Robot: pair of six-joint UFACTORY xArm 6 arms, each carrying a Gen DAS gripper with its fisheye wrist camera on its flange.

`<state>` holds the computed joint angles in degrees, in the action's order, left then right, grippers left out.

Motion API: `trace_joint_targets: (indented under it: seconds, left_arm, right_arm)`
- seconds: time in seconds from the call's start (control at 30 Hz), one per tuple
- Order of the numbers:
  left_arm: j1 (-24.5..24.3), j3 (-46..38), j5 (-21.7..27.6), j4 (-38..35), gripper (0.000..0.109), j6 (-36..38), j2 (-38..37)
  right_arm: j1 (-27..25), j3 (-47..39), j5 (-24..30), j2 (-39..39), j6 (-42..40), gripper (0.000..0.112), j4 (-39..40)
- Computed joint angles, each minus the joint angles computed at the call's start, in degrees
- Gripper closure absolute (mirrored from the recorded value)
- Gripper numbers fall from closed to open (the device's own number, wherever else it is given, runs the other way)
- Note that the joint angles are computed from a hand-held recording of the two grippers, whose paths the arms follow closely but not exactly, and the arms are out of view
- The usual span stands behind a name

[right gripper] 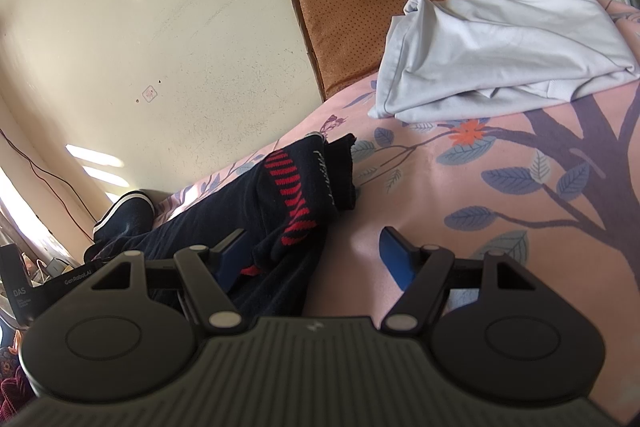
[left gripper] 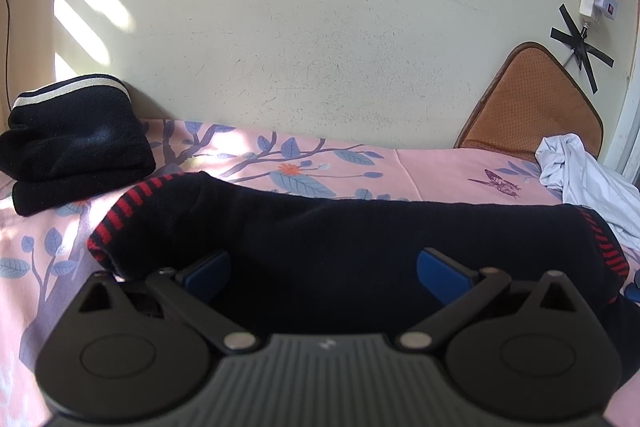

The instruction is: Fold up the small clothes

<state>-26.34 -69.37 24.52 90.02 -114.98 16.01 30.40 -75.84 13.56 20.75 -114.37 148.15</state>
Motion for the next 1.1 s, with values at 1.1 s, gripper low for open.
trace_joint_targets:
  seconds: [1.1]
  left_arm:
    - [-0.2,-0.2,0.3,-0.8,0.006,0.8,0.2]
  right_arm:
    - [0.0,-0.1,0.0,0.1,-0.1,0.038,0.2]
